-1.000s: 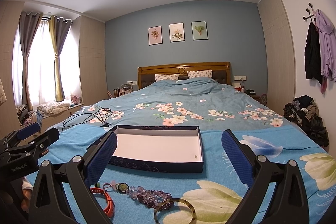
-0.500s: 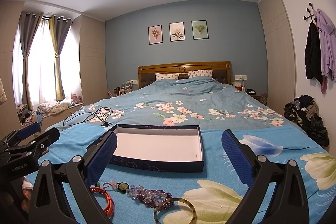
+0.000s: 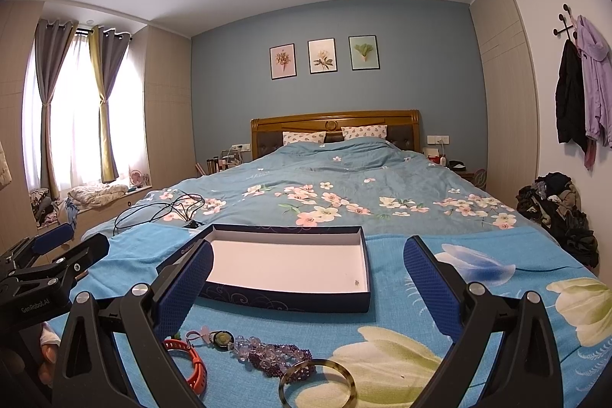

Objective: Organize jewelry
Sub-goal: 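Grasp the orange watch band with the left tool while the right tool grasps the tortoiseshell bangle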

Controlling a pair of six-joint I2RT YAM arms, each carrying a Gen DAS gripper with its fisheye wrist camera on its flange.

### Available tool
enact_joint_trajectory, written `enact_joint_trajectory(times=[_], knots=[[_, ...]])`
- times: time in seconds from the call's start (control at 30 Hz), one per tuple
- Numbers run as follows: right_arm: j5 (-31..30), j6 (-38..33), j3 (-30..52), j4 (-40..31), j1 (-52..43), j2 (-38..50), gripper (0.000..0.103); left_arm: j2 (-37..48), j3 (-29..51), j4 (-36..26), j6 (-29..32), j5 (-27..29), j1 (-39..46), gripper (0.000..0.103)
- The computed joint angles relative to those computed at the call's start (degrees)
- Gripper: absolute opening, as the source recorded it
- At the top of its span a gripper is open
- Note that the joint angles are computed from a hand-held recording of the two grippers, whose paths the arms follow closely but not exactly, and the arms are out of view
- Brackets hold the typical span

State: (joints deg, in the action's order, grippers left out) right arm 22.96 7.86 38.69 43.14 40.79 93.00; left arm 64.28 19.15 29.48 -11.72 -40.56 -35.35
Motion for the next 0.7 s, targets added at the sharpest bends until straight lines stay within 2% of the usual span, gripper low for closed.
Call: enact_joint_trajectory(times=[0.37, 0.47, 0.53, 0.63, 0.7], knots=[[-0.5, 0.0, -0.3, -1.1, -0.9, -0.7, 0.096, 1.5, 1.1, -1.1, -0.1, 1.7, 0.9, 0.097], [-1.8, -0.1, 0.3, -4.5, -1.7, -1.3, 0.096, 2.4, 1.8, -1.8, 0.3, 3.6, 1.8, 0.097], [-4.5, 0.3, 1.4, -8.8, -3.3, -1.6, 0.096, 2.8, 2.5, -3.5, 0.4, 6.0, 3.0, 0.097], [-9.8, 0.6, 5.7, -20.6, -6.5, -0.5, 0.096, 4.2, 3.6, -5.6, 1.4, 10.0, 4.9, 0.097], [-11.6, 0.3, 7.8, -26.3, -8.1, 0.7, 0.096, 5.7, 5.2, -9.1, 2.0, 14.8, 7.0, 0.089]])
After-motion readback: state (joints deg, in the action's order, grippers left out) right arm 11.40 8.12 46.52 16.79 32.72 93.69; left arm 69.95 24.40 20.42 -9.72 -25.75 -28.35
